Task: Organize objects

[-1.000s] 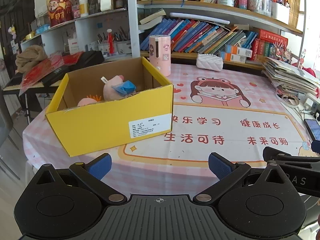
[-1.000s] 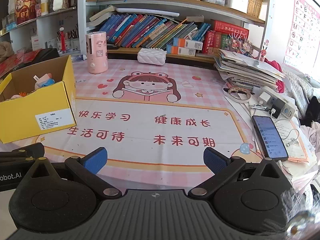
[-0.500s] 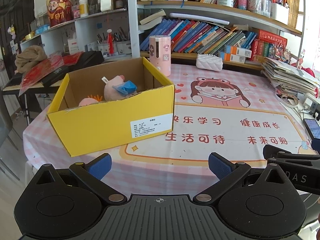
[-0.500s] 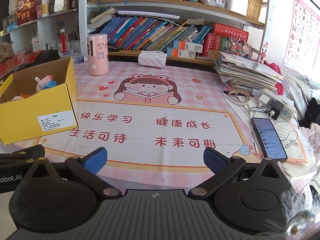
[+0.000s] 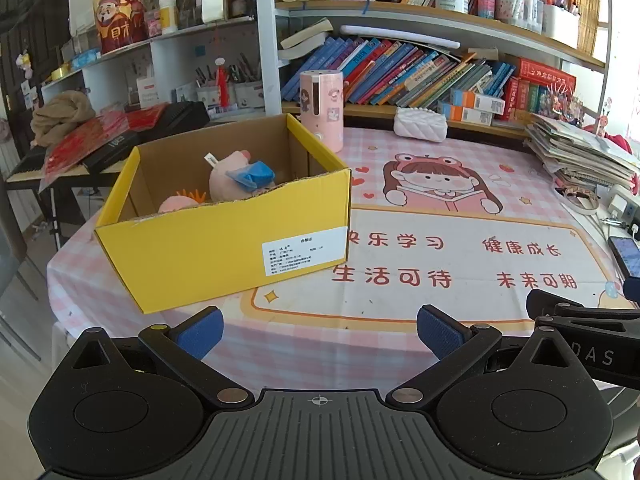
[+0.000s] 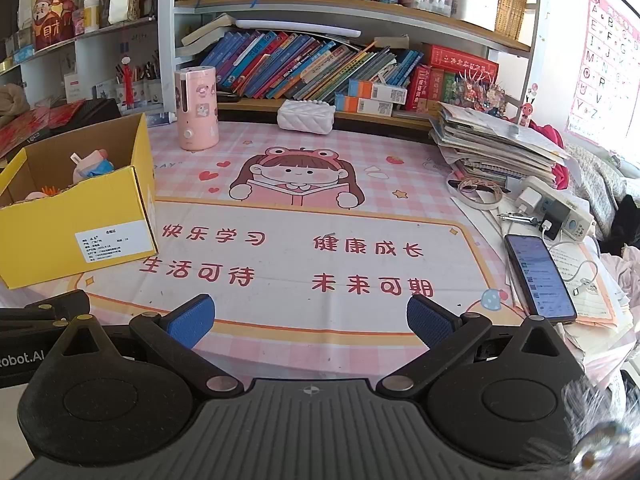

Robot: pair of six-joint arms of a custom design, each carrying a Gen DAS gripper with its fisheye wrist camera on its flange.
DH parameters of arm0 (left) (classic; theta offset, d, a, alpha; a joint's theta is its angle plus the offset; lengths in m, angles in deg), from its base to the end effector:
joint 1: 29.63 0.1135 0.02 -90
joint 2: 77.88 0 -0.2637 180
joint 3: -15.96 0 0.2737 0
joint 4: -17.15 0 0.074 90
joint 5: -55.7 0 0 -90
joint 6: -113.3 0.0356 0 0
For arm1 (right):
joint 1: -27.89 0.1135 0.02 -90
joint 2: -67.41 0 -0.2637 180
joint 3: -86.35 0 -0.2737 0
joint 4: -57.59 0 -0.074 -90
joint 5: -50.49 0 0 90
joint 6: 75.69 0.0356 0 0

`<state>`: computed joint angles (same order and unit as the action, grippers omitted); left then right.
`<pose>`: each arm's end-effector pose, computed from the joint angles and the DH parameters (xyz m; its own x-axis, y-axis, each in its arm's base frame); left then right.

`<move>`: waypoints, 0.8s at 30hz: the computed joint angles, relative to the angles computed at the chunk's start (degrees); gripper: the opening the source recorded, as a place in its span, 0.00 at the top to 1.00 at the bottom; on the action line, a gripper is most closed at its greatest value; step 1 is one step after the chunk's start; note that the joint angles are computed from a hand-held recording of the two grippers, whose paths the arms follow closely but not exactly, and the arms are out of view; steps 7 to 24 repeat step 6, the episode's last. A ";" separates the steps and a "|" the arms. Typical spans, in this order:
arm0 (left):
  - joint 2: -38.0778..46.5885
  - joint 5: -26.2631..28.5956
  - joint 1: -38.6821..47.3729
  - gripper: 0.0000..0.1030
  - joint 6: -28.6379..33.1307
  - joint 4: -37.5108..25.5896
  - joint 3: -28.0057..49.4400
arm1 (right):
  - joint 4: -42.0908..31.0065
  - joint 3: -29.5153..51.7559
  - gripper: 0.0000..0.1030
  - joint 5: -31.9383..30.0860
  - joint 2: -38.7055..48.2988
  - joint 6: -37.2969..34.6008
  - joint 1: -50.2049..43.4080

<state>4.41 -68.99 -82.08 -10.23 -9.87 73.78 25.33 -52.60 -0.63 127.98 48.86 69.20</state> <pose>0.1977 -0.2239 0.1806 -0.6383 0.0852 -0.7650 0.1000 0.9946 0.0273 0.1735 0.1227 0.1718 -0.6121 0.0499 -0.7892 0.1517 0.9869 -0.0553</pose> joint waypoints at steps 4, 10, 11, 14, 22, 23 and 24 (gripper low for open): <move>-0.16 0.34 0.12 0.00 0.30 0.37 -0.19 | 0.02 0.00 0.00 0.09 0.03 0.07 0.02; -0.14 0.88 0.32 0.00 0.60 0.53 -0.18 | -0.03 0.08 0.00 0.28 0.25 0.33 0.18; -0.14 0.88 0.32 0.00 0.60 0.53 -0.18 | -0.03 0.08 0.00 0.28 0.25 0.33 0.18; -0.14 0.88 0.32 0.00 0.60 0.53 -0.18 | -0.03 0.08 0.00 0.28 0.25 0.33 0.18; -0.14 0.88 0.32 0.00 0.60 0.53 -0.18 | -0.03 0.08 0.00 0.28 0.25 0.33 0.18; -0.14 0.88 0.32 0.00 0.60 0.53 -0.18 | -0.03 0.08 0.00 0.28 0.25 0.33 0.18; -0.14 0.88 0.32 0.00 0.60 0.53 -0.18 | -0.03 0.08 0.00 0.28 0.25 0.33 0.18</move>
